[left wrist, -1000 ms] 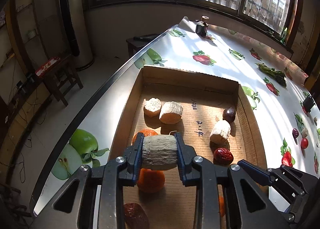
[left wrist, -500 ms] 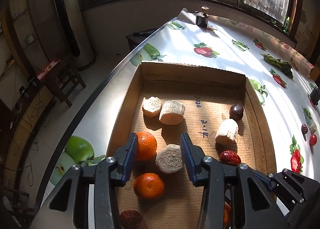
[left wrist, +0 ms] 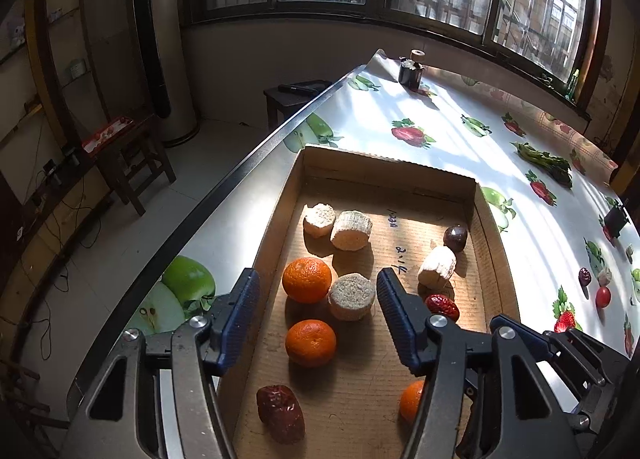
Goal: Organize fruits
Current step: 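Carry the cake into the tray and open the left tool, then move both open tools back toward the last cake and red tomato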
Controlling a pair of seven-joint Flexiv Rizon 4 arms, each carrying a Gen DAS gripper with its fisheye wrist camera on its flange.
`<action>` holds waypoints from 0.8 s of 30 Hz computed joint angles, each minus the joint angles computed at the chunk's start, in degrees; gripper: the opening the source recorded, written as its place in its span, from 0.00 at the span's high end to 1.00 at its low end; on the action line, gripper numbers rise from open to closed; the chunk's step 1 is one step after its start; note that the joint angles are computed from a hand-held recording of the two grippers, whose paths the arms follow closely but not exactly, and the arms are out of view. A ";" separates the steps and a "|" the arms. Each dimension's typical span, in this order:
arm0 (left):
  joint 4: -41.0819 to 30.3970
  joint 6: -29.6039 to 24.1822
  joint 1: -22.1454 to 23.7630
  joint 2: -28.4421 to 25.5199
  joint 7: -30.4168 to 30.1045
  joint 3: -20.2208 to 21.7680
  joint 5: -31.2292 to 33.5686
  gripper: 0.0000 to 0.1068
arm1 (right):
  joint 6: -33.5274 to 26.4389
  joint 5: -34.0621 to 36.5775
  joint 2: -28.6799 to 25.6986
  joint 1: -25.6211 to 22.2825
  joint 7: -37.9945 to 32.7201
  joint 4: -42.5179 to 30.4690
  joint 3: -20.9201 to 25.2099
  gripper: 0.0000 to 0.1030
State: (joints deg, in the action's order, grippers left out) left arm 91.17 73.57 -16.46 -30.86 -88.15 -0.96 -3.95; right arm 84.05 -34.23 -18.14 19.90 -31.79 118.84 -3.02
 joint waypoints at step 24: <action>10.55 10.53 -8.65 12.53 -9.14 4.51 12.53 0.35 | 9.75 -53.25 18.55 -10.77 44.62 14.21 -7.89 0.46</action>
